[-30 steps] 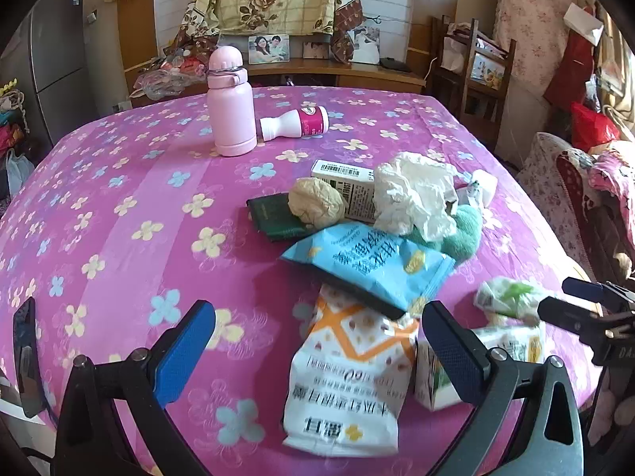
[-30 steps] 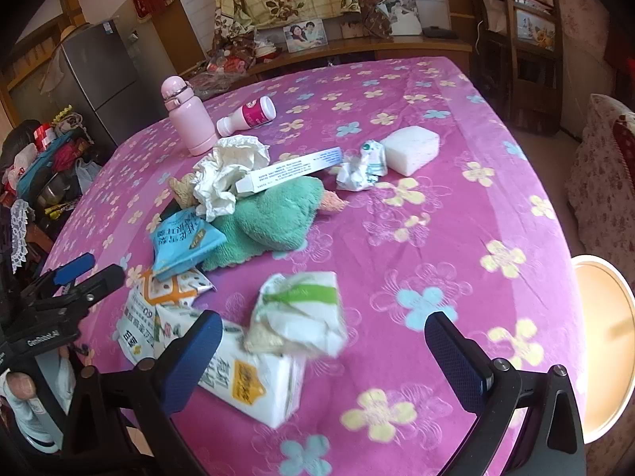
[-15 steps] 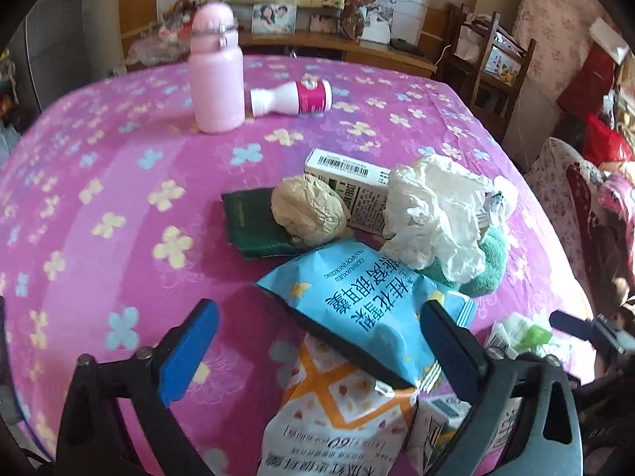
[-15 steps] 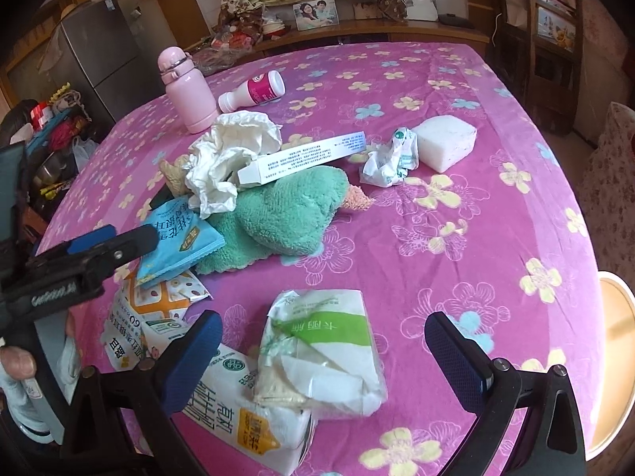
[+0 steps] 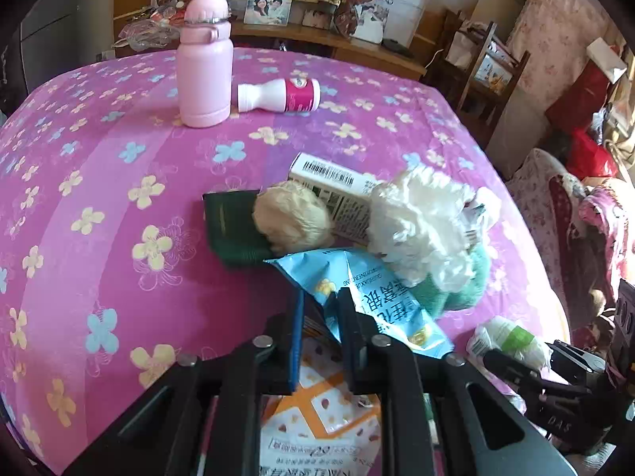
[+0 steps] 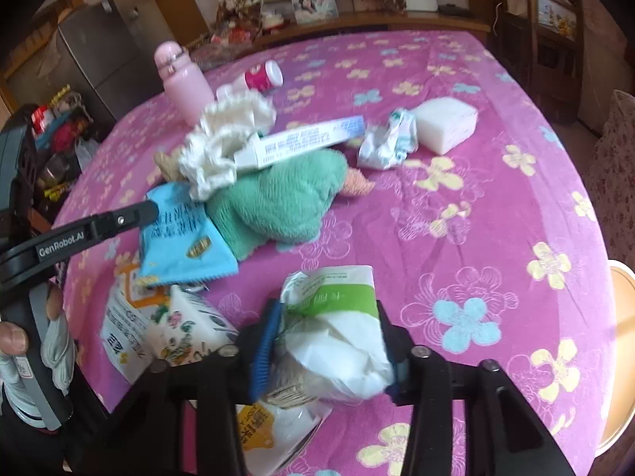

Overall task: Collect trash
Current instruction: 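Carry the tissue packet to the cream bin and open the right tool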

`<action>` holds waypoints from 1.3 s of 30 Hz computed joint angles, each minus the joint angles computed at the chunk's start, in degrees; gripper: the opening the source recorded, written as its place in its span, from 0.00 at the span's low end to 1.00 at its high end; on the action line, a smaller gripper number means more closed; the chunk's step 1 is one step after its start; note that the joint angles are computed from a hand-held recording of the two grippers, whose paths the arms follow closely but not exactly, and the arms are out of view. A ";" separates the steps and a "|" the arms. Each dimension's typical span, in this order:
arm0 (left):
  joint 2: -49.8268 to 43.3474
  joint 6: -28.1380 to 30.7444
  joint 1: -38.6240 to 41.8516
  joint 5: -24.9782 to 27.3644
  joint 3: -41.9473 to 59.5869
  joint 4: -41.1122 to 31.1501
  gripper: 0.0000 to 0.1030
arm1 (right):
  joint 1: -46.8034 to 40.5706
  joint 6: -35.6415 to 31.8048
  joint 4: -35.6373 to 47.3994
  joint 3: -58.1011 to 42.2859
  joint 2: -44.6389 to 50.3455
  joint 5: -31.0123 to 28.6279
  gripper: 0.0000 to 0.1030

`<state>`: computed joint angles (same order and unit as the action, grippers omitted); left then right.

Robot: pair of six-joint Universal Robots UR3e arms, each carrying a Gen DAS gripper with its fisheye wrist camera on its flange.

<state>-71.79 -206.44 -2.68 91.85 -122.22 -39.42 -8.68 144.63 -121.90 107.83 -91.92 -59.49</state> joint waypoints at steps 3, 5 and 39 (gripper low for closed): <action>2.39 0.51 0.13 -0.70 0.26 -0.99 0.11 | -2.37 -1.07 1.44 0.65 -2.81 2.54 0.42; 3.85 0.54 -0.58 -0.43 1.17 -2.01 0.10 | -3.97 -1.96 3.00 0.57 -4.65 3.81 0.42; -51.97 -7.40 -34.31 8.60 71.24 -10.40 0.09 | -42.64 -17.01 11.34 -8.50 3.21 6.95 0.42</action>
